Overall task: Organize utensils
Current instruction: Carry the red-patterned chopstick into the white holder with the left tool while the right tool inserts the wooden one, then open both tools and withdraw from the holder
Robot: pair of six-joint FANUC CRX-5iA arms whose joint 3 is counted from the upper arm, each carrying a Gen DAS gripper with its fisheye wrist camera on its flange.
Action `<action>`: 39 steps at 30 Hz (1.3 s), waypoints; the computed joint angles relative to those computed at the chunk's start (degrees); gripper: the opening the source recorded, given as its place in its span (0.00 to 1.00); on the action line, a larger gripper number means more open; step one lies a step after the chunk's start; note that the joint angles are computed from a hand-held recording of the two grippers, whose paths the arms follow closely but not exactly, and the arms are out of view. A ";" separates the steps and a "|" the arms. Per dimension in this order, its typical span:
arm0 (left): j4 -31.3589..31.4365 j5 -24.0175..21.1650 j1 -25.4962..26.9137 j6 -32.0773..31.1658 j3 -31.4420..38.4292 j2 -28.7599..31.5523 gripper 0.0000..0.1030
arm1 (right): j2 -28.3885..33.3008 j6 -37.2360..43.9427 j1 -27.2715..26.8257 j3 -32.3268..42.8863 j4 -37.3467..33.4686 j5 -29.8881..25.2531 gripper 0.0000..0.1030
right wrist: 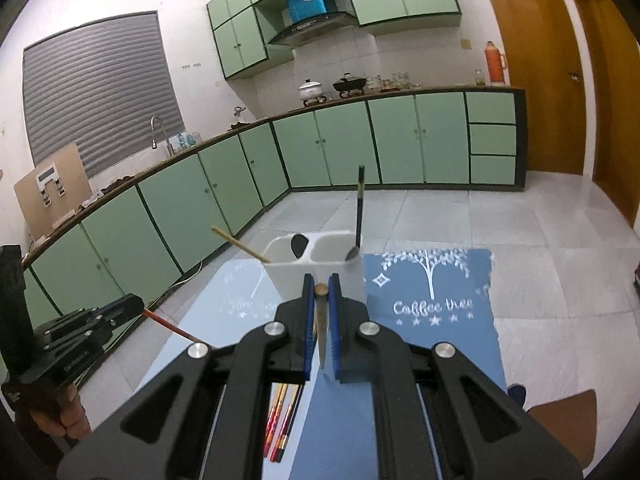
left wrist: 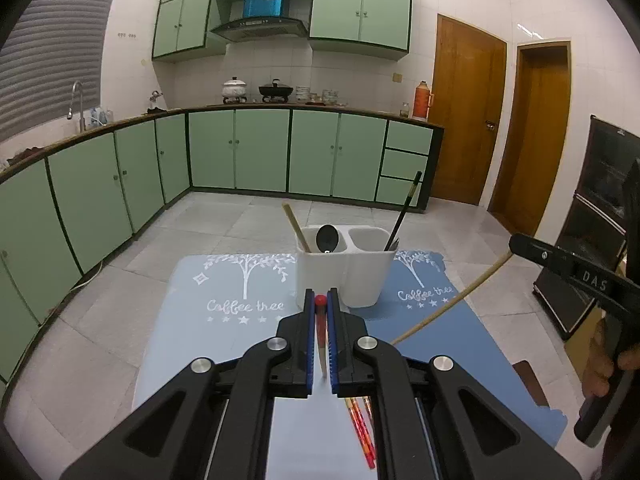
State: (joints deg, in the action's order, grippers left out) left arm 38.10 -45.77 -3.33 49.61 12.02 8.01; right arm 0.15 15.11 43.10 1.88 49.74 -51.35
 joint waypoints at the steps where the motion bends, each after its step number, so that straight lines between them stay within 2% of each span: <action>1: -0.07 -0.06 -0.07 0.10 0.28 0.16 0.05 | 0.31 0.77 -0.18 0.68 -0.33 -0.12 0.06; 7: 0.06 0.09 -0.38 -0.02 2.85 1.50 0.05 | 1.31 4.80 -1.36 4.16 -2.28 0.03 0.06; 17: 5.71 2.78 -0.76 -3.51 6.34 2.51 0.05 | 1.94 9.59 -3.17 9.37 -2.12 1.39 0.06; 25: 8.81 6.85 -3.07 -5.58 12.90 6.02 0.05 | 6.23 14.76 -5.58 17.00 -0.38 1.54 0.06; 30: 5.76 7.38 -4.31 -2.63 20.55 11.11 0.05 | 10.45 19.63 -7.65 22.77 -2.97 0.21 0.06; 39: -4.82 -0.77 -4.96 9.18 38.83 23.28 0.05 | 18.44 25.99 -10.27 31.78 -10.59 -3.02 0.06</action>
State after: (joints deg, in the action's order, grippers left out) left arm 33.28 -46.54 -8.30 58.79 50.86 31.30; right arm 18.59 41.11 32.84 33.66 39.15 -54.37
